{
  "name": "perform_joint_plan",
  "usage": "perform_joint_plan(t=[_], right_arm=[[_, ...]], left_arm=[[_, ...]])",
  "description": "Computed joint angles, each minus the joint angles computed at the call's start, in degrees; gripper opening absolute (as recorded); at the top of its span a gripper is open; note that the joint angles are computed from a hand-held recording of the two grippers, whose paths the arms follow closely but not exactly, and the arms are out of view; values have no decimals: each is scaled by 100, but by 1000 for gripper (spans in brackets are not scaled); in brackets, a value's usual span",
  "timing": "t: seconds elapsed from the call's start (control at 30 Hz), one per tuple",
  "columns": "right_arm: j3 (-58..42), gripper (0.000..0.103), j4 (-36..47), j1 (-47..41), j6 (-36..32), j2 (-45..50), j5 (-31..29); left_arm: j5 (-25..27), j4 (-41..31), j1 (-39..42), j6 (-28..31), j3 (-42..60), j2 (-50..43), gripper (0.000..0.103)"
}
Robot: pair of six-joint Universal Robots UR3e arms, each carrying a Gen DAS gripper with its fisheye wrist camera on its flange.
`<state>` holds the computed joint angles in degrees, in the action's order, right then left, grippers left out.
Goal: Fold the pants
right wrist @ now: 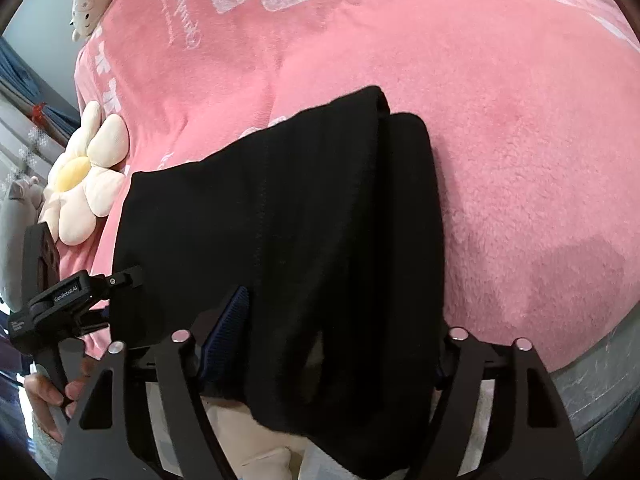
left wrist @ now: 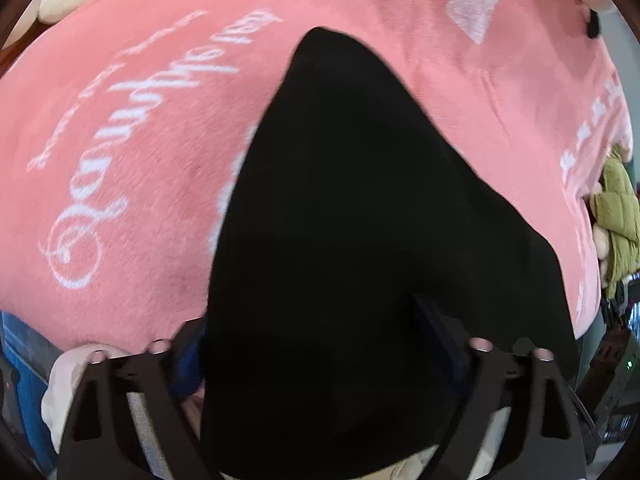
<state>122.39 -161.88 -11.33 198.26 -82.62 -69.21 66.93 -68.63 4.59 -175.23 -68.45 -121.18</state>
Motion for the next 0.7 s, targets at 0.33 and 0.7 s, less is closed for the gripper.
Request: perform_joint_plan(t=[0.33,0.7], right_arm=[[-255,36,656,181,-361,-880,166],[748,40,283,-141,-358,-989,356]], left_arm=[[-157,-191,72,273,-347,979,18],[1430,583,-627,341,-1073,1118,27]])
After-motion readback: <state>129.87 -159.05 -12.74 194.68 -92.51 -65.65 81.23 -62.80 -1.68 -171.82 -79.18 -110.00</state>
